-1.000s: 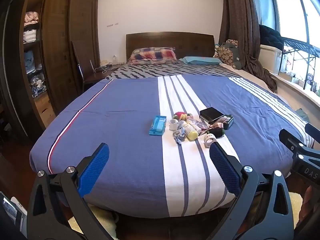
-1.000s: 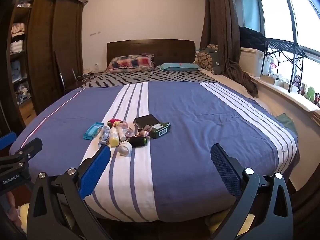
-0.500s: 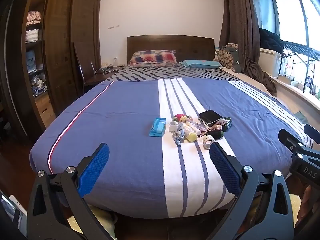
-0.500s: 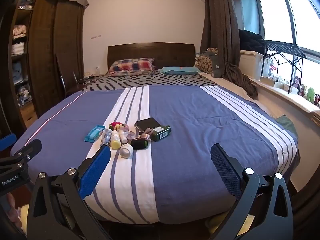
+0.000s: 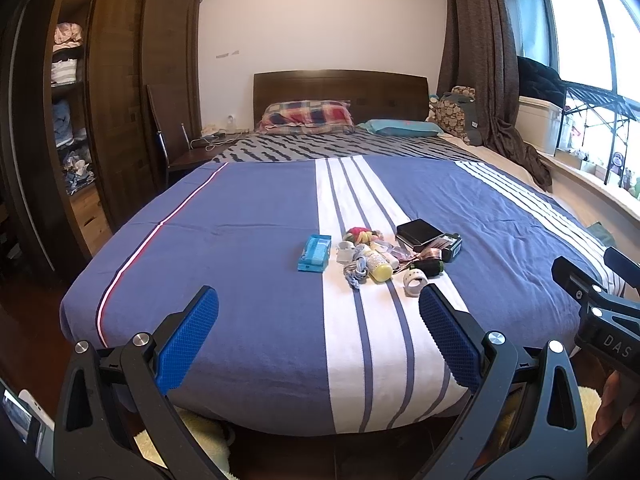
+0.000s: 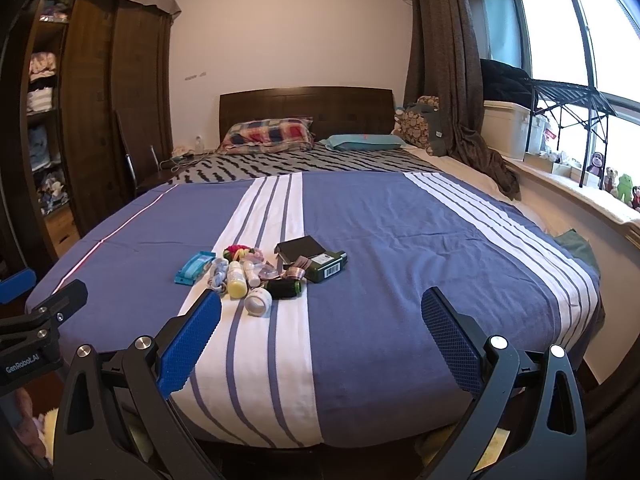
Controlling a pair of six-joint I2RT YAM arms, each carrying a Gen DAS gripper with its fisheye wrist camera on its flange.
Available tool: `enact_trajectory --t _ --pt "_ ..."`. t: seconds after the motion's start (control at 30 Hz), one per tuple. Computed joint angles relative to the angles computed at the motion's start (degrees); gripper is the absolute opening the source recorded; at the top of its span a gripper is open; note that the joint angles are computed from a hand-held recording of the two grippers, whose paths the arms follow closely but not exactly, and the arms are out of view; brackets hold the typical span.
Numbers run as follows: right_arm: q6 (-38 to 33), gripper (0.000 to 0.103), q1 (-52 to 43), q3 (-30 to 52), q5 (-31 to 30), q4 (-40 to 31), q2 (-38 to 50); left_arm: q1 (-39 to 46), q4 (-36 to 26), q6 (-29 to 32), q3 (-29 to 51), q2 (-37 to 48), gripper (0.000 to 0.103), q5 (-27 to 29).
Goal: Collect trash
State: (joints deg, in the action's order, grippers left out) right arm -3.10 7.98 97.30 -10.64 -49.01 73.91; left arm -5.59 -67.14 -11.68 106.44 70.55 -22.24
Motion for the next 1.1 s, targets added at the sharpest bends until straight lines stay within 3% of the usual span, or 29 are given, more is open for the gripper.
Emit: enact_trajectory --t 1.1 --pt "0.5 0.1 -1.1 -0.9 -2.0 0.9 -0.6 -0.7 0.6 -0.4 -1.3 -0.7 0.095 -0.9"
